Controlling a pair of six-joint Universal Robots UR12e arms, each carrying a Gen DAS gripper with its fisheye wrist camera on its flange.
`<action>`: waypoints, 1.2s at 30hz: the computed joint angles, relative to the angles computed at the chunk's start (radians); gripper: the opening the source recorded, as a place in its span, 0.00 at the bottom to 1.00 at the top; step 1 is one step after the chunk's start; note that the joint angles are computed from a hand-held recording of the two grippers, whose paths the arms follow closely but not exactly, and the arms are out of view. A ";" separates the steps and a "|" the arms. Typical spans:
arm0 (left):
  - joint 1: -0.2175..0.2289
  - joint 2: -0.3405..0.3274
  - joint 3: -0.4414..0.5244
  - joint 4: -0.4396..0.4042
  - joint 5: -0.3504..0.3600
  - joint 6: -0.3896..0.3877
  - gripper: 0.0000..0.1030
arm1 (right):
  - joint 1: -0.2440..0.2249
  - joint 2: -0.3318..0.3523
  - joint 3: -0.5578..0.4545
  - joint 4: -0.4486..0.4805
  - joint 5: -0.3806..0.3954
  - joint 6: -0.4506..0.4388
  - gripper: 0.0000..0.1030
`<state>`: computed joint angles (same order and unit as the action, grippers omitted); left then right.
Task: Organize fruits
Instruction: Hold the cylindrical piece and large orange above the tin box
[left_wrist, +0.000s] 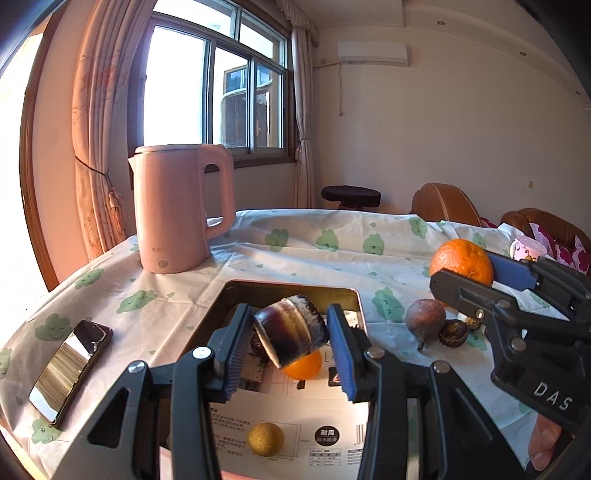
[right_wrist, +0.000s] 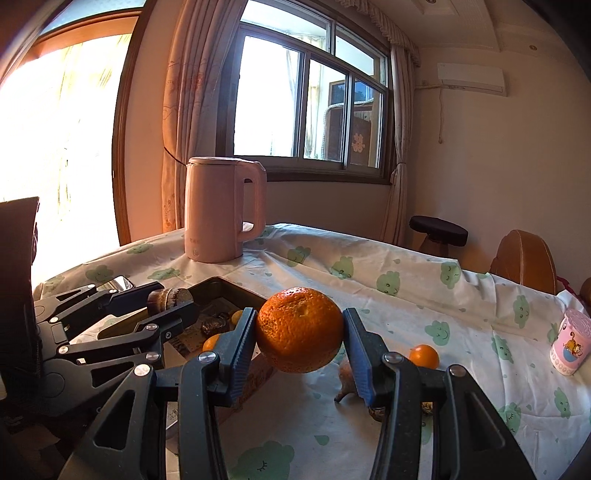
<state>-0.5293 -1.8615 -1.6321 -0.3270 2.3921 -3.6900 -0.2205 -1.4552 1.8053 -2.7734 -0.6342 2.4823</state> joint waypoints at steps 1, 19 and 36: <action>0.001 0.004 -0.004 -0.004 0.002 -0.004 0.42 | 0.004 -0.001 0.000 0.002 -0.001 -0.004 0.47; 0.031 0.047 -0.049 -0.079 -0.007 -0.047 0.42 | 0.052 -0.011 0.008 0.062 -0.012 -0.062 0.47; 0.051 0.062 -0.063 -0.126 -0.034 -0.073 0.42 | 0.080 -0.015 0.013 0.122 -0.052 -0.112 0.48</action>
